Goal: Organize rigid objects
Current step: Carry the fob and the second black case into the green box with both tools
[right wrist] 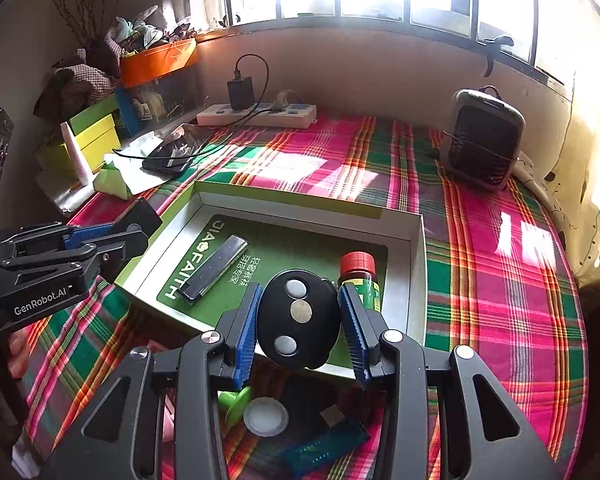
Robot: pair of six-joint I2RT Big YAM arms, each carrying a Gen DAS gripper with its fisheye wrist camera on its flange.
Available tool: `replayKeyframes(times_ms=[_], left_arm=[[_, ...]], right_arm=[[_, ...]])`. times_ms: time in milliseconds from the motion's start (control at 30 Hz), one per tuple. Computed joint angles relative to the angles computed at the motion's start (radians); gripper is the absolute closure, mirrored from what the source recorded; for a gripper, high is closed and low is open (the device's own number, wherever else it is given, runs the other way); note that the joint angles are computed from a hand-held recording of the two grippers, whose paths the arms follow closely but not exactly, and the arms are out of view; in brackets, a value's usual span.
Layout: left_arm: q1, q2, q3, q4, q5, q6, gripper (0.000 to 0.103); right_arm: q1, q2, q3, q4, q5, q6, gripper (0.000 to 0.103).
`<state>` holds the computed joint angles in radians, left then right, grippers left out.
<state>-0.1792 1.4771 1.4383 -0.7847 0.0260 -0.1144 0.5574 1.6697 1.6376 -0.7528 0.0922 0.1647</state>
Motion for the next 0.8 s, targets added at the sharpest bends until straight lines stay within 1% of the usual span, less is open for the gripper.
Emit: replayKeyframes(times_ms=[133,367,800], left_arm=[[0.0,0.038,0.028,-0.008,0.002,0.016,0.08],[0.002,0.095,0.068,-0.023,0.001,0.018,0.08],[-0.006,0.143,0.097,-0.035,-0.008,0.044,0.08]], right_arm=[[-0.008,0.048,0.05,-0.021,-0.01,-0.01,0.063],[-0.02,0.118,0.117,-0.056,-0.036,-0.017,0.063],[-0.022,0.181,0.173,-0.085,-0.038,-0.047,0.063]])
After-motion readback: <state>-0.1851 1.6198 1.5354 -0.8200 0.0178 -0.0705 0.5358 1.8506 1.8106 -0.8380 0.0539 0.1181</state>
